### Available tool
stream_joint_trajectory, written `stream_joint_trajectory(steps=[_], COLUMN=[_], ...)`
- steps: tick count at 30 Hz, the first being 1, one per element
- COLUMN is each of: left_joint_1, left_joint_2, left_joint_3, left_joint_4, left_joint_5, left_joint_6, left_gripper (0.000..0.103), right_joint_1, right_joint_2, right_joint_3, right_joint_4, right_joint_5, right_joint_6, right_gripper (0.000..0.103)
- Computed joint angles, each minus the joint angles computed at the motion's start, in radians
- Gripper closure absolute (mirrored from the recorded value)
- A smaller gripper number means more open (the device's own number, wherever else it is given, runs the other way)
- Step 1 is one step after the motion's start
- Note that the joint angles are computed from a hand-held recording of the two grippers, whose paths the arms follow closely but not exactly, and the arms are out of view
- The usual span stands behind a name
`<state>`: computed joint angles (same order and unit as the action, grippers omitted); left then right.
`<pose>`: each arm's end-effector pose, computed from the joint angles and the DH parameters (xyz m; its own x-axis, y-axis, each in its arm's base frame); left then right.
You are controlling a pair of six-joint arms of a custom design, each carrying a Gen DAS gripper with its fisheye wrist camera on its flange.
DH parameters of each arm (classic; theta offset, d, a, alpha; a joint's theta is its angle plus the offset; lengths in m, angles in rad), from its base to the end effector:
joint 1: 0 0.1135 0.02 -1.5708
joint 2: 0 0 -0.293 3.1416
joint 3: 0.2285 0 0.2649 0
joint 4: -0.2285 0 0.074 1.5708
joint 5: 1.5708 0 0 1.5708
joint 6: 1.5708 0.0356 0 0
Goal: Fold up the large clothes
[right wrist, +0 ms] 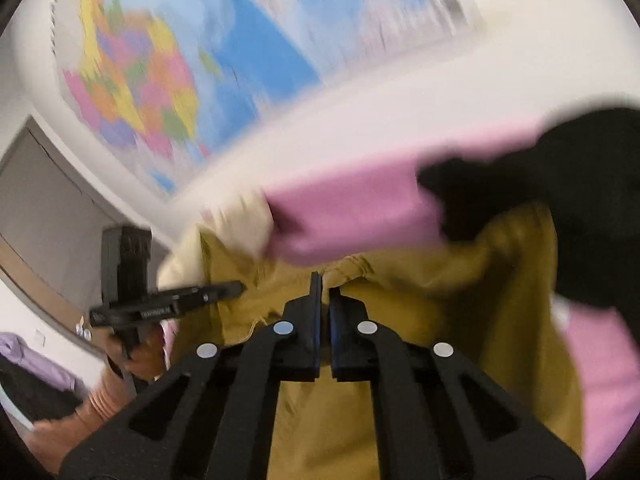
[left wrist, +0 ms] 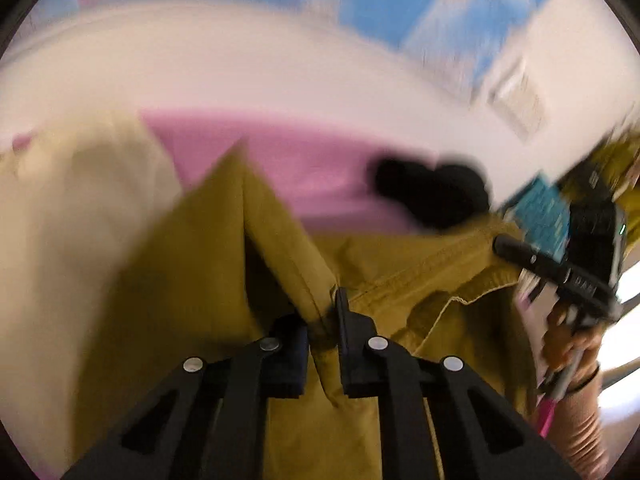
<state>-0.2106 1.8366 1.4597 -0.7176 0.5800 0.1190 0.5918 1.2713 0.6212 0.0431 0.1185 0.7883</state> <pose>0.3935 -0.1041 0.2648 -0.8130 0.2753 -0.5131 0.5208 0.7380 -0.4292 0.2223 0.1444 0.2227 -0.6694 0.3985 -0.6269 0.0020 0.8449 0.5349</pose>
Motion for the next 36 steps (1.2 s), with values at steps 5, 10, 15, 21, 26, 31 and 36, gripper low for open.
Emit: stream_joint_trajectory(steps=[5, 10, 15, 21, 26, 31, 36], left_joint_1=[0.015, -0.027, -0.033, 0.046, 0.077, -0.016, -0.086], left_joint_2=[0.027, 0.173, 0.273, 0.115, 0.003, -0.048, 0.018], left_joint_3=[0.176, 0.307, 0.333, 0.176, 0.05, -0.095, -0.082], left_joint_4=[-0.008, -0.052, -0.069, -0.064, -0.097, -0.069, 0.004], left_joint_5=[0.007, -0.157, -0.222, -0.05, 0.074, 0.016, -0.087], left_joint_6=[-0.081, -0.072, -0.114, -0.03, 0.127, 0.261, 0.164], left_gripper=[0.094, 0.087, 0.055, 0.03, 0.026, 0.026, 0.035], right_joint_1=[-0.078, -0.181, -0.22, -0.117, 0.006, 0.276, 0.753], right_joint_2=[0.061, 0.283, 0.423, 0.208, 0.025, -0.094, -0.08], right_joint_3=[0.145, 0.249, 0.265, 0.187, 0.169, 0.149, 0.149], right_joint_4=[0.007, 0.001, -0.032, -0.085, -0.349, -0.632, -1.01], right_joint_5=[0.007, -0.07, -0.095, 0.008, 0.133, 0.346, 0.505], right_joint_6=[-0.06, -0.046, 0.012, -0.071, -0.092, 0.084, 0.603], right_gripper=[0.1, 0.1, 0.087, 0.037, 0.036, 0.028, 0.022])
